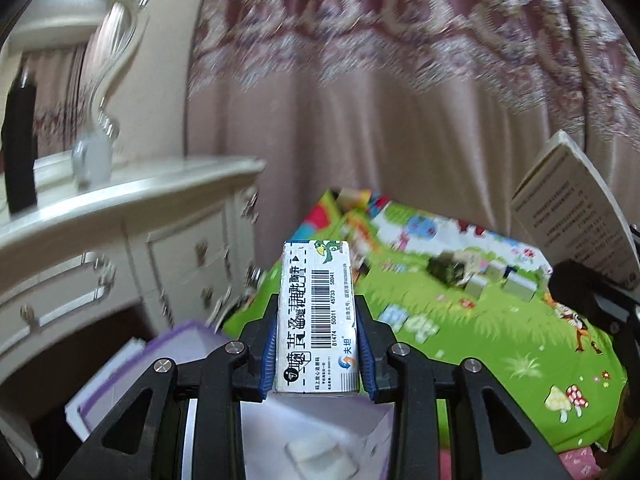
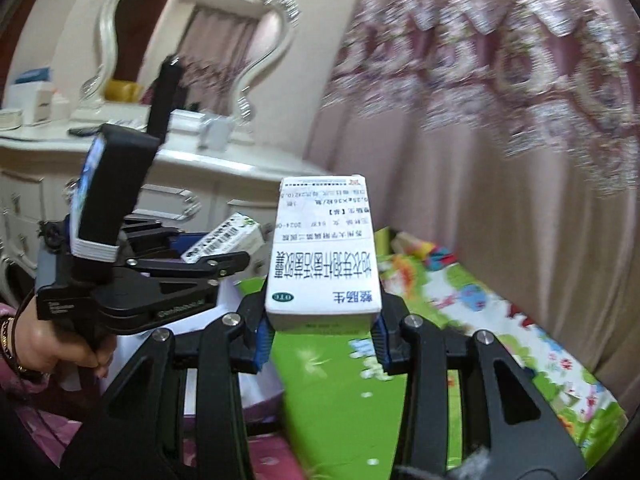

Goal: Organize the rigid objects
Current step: 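Lift both medicine boxes and carry them over the storage box, then open both grippers to drop the medicine boxes into the storage box, then return to the mat and grasp a white medicine box with right gripper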

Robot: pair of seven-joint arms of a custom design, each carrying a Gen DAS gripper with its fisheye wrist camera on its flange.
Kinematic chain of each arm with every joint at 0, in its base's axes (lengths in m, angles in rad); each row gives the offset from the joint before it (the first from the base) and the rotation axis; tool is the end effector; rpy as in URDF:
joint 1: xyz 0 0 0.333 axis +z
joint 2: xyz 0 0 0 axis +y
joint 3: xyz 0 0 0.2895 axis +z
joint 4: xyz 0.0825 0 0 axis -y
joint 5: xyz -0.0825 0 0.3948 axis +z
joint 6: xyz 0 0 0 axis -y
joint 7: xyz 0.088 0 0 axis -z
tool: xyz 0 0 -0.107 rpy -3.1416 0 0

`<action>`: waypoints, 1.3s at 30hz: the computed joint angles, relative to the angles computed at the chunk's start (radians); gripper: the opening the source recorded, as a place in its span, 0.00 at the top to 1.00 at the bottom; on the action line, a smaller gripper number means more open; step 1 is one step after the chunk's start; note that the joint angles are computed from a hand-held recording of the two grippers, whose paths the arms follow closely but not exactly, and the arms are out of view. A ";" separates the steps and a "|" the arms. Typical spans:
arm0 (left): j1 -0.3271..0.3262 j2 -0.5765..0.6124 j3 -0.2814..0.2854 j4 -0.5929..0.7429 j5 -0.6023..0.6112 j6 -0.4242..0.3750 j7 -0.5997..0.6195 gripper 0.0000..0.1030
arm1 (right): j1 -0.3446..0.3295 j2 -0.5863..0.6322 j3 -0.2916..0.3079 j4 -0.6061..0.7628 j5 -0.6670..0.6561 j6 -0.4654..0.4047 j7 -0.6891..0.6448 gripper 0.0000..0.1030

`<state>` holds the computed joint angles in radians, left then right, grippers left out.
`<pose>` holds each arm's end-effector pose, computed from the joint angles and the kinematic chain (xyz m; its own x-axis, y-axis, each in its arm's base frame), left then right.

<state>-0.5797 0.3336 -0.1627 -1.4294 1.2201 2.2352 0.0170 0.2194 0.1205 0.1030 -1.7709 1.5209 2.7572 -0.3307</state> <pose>0.5510 -0.4431 0.5502 0.2122 -0.9743 0.0761 -0.3966 -0.1571 -0.9045 0.6242 0.1619 0.5245 0.7019 -0.6751 0.2272 -0.0614 -0.3751 -0.9250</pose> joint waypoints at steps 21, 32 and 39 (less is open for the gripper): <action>0.172 -0.157 -0.066 -0.334 -0.303 0.003 -0.045 0.66 | 0.076 0.191 0.034 0.075 -0.756 -0.172 0.534 0.57; 0.161 -0.132 -0.072 -0.286 -0.352 -0.159 -0.059 0.14 | 0.046 0.220 0.048 0.105 -0.766 -0.267 0.554 0.32; 0.124 0.010 -0.069 -0.100 -0.337 -0.093 0.083 0.14 | 0.011 0.279 -0.004 0.180 -0.777 -0.192 0.713 0.26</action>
